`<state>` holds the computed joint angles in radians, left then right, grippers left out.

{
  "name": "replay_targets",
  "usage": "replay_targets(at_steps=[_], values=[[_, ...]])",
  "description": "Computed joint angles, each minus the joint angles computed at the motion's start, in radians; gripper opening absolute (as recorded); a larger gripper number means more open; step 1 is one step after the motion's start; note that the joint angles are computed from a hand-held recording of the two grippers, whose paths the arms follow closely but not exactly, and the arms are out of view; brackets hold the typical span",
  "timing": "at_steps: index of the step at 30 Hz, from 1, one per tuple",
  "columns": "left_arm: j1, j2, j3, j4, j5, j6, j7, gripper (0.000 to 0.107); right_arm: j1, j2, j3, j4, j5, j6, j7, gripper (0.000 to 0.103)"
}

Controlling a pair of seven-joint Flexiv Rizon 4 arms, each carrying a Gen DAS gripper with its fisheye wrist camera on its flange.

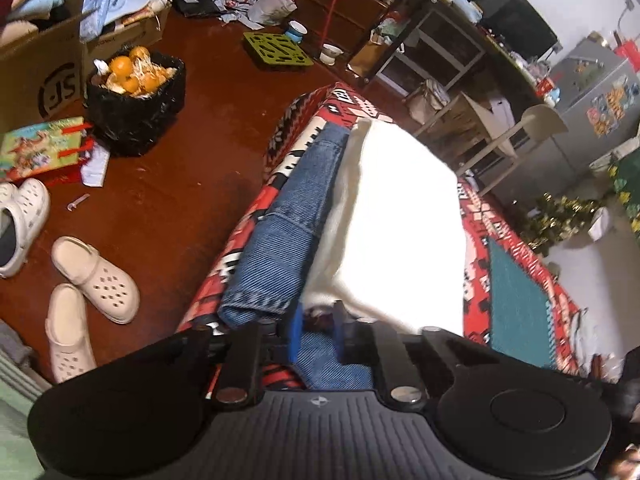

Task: Fold clothes
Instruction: 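Lower the sweater onto the folded jeans and open both grippers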

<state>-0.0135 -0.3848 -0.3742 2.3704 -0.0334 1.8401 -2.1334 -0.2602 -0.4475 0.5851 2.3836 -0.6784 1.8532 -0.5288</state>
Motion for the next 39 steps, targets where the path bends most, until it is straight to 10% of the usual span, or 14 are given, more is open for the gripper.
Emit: replay_targets(at_steps=[10,23,39], values=[[0.096,0.006,-0.074,-0.034,0.073,0.055,-0.076,0.01,-0.258,-0.091,0.203,-0.122,-0.087,-0.121,-0.022,0.008],[-0.166,-0.203,0.108,-0.446,-0.122,-0.225,0.122,0.01,-0.19,-0.35,0.299,-0.422,0.024,-0.308,-0.211,0.008],[-0.283,-0.299,0.26,-0.635,-0.236,-0.326,0.211,0.006,-0.032,-0.422,0.168,-0.642,0.225,-0.353,-0.297,0.01]])
